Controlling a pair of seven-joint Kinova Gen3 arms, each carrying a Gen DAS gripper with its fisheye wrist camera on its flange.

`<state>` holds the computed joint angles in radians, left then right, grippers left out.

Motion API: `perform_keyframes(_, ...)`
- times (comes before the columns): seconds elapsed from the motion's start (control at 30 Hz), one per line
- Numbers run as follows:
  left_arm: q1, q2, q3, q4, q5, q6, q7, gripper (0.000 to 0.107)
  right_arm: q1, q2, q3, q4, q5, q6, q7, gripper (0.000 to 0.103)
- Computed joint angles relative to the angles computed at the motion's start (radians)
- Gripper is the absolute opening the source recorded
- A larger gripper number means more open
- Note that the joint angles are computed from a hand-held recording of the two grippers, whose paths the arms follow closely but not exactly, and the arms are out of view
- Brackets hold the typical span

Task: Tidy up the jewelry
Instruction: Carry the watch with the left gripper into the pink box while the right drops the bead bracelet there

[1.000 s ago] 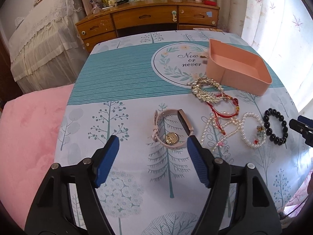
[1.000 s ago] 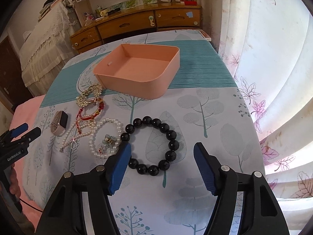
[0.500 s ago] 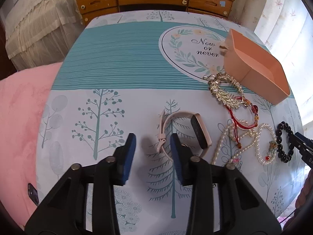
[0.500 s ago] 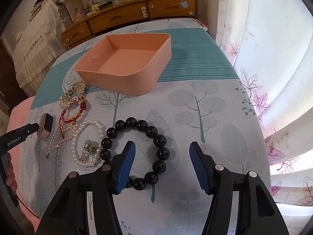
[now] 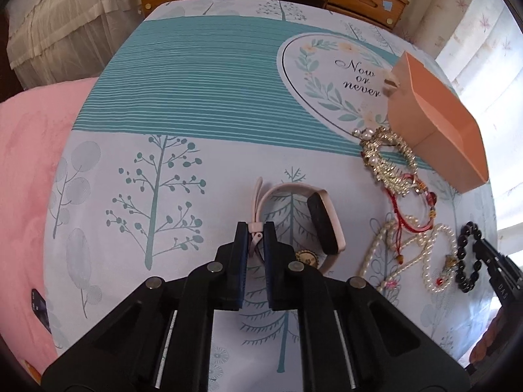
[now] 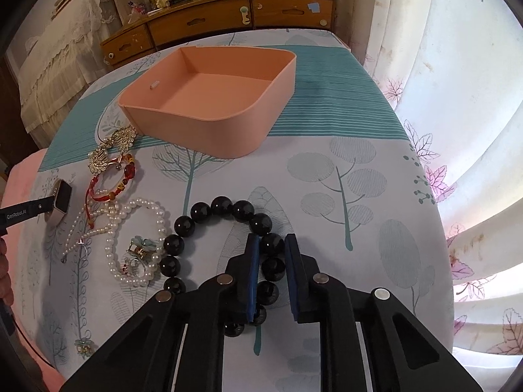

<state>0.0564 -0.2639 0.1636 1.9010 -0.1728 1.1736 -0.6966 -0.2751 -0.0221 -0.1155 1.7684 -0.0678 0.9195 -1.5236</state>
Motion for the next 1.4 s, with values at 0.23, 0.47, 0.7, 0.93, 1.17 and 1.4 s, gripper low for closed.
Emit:
perform_keyframes(0.23, 0.002, -0.053, -0.001, -0.06, 0.032, 0.021, -0.019, 0.006, 0.034, -0.027, 0.035, -0.028, -0.125, 0.035, 0.09, 0.015)
perform_keyframes(0.47, 0.002, -0.04, 0.046, -0.189, 0.021, 0.061, -0.037, 0.007, 0.052, -0.05, 0.049, -0.087, -0.18, 0.067, 0.139, 0.015)
perform_keyframes(0.7, 0.049, 0.059, 0.103, -0.332, -0.045, 0.086, -0.026, 0.007, 0.059, -0.038, 0.054, -0.179, -0.231, 0.09, 0.161, 0.015)
perform_keyframes(0.93, 0.129, 0.207, 0.083, -0.472, -0.122, 0.089, -0.003, 0.007, 0.073, -0.002, 0.06, -0.307, -0.287, 0.127, 0.17, 0.015)
perform_keyframes(1.17, 0.192, 0.345, 0.0, -0.531, -0.137, 0.02, -0.037, 0.007, 0.091, 0.07, 0.052, -0.457, -0.317, 0.183, 0.137, 0.015)
perform_keyframes(1.4, 0.243, 0.475, -0.063, -0.544, -0.133, 0.023, -0.065, 0.007, 0.067, 0.184, 0.025, -0.584, -0.261, 0.221, 0.043, 0.015)
